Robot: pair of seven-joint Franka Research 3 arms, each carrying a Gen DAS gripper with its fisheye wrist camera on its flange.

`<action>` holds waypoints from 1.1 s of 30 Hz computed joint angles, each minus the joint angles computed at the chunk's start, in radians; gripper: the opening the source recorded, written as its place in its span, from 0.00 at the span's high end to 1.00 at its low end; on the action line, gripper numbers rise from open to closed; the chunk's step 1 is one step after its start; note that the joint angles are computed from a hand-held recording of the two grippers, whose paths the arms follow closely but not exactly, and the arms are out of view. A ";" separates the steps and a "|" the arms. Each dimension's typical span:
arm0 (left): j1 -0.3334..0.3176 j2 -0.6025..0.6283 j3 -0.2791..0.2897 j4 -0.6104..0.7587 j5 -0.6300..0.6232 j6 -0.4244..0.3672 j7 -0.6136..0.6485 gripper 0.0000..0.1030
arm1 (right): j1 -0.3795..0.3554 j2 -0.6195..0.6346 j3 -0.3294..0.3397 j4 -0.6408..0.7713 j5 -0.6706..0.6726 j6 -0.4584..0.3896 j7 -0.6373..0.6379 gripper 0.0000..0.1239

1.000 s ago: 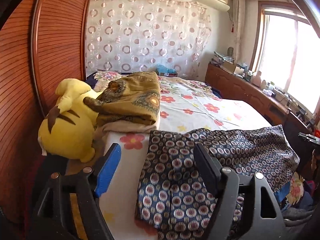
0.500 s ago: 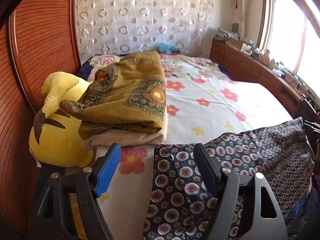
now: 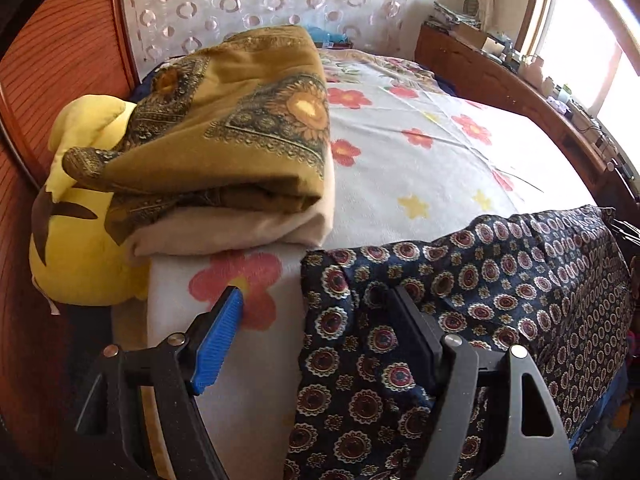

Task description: Fold small clothes

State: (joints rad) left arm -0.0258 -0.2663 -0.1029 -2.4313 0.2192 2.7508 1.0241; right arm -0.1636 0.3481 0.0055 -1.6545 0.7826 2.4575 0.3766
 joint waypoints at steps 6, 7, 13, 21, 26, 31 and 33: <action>-0.028 0.008 0.006 0.001 -0.035 0.020 0.051 0.52 | -0.014 0.014 0.007 0.017 0.004 -0.039 -0.051 0.58; -0.038 0.007 0.011 0.000 -0.052 0.025 0.067 0.60 | -0.017 0.014 0.007 0.019 0.006 -0.049 -0.064 0.64; -0.020 -0.027 -0.035 -0.026 0.002 0.048 0.038 0.94 | -0.046 0.009 0.011 0.031 0.046 -0.178 -0.150 0.92; 0.085 -0.275 -0.150 -0.131 0.208 0.182 -0.224 0.95 | -0.088 -0.137 -0.016 -0.099 0.324 -0.196 -0.348 0.94; 0.104 -0.407 -0.188 -0.105 0.282 0.169 -0.270 0.95 | -0.088 -0.249 -0.077 -0.132 0.472 -0.265 -0.441 0.94; 0.143 -0.452 -0.183 -0.033 0.329 0.153 -0.261 0.95 | -0.068 -0.325 -0.131 -0.099 0.562 -0.320 -0.477 0.94; 0.170 -0.434 -0.170 0.007 0.345 0.156 -0.253 0.95 | -0.055 -0.339 -0.143 -0.065 0.596 -0.315 -0.491 0.94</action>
